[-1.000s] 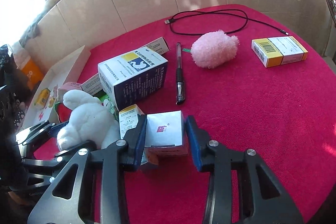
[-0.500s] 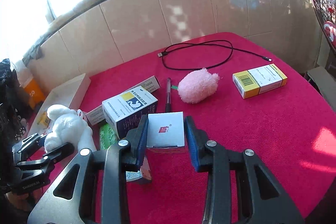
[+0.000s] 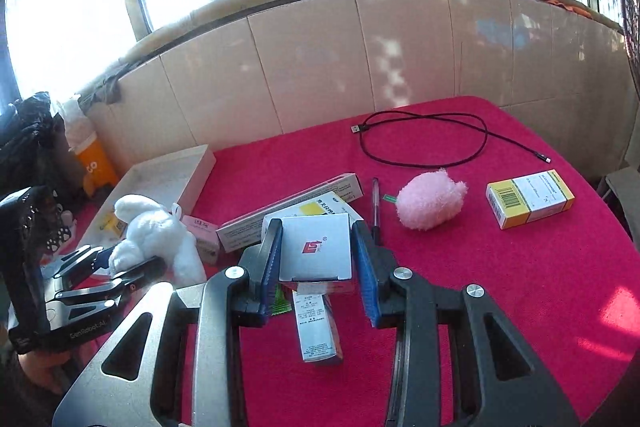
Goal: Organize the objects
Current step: 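Carry the rabbit and white box to the tray and release both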
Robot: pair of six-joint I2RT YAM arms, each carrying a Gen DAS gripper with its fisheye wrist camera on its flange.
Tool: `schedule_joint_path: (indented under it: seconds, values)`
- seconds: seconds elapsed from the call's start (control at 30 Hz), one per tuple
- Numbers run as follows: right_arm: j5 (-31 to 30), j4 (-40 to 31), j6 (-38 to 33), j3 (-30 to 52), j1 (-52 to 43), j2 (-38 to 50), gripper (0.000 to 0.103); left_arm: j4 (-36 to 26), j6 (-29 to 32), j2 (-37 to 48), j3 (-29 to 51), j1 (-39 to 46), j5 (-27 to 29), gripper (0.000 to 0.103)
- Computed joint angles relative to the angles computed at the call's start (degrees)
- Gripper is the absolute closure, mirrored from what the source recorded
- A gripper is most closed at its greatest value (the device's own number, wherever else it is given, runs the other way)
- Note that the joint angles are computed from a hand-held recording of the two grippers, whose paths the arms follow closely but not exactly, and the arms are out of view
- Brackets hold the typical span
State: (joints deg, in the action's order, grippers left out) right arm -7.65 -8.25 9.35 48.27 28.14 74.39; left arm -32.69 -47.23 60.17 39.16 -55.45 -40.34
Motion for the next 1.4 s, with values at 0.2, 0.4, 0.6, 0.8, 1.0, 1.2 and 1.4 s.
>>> schedule_joint_path:
  seconds: [0.2,0.4,0.6,0.8,1.0,1.2,1.4]
  values:
    - [-0.3,-0.5,-1.3,2.4,2.7,1.0,0.070,-2.8,-1.6,-2.9,-0.3,-0.2,-2.7,0.046]
    - [0.1,-0.8,-2.4,4.9,6.3,2.8,0.070,-5.0,-2.8,-6.9,-1.5,1.4,-3.4,0.046]
    - [0.9,-0.6,-2.3,7.7,9.9,4.8,0.070,-8.8,-4.3,-11.8,-2.3,3.1,-4.8,0.046]
    - [0.9,-1.0,-2.6,12.1,13.3,8.2,0.070,-12.3,-4.7,-17.3,-2.9,6.7,-5.2,0.046]
    - [1.5,-1.2,-3.8,17.8,17.6,12.7,0.070,-19.2,-4.4,-25.5,-3.6,12.9,-6.1,0.046]
    - [0.0,-3.5,-4.1,25.8,21.3,19.4,0.070,-23.7,0.7,-36.4,-4.7,24.1,-2.6,0.046]
    - [-1.3,-6.7,-3.4,35.1,25.2,28.2,0.070,-23.9,4.7,-40.7,-6.9,30.1,0.9,0.046]
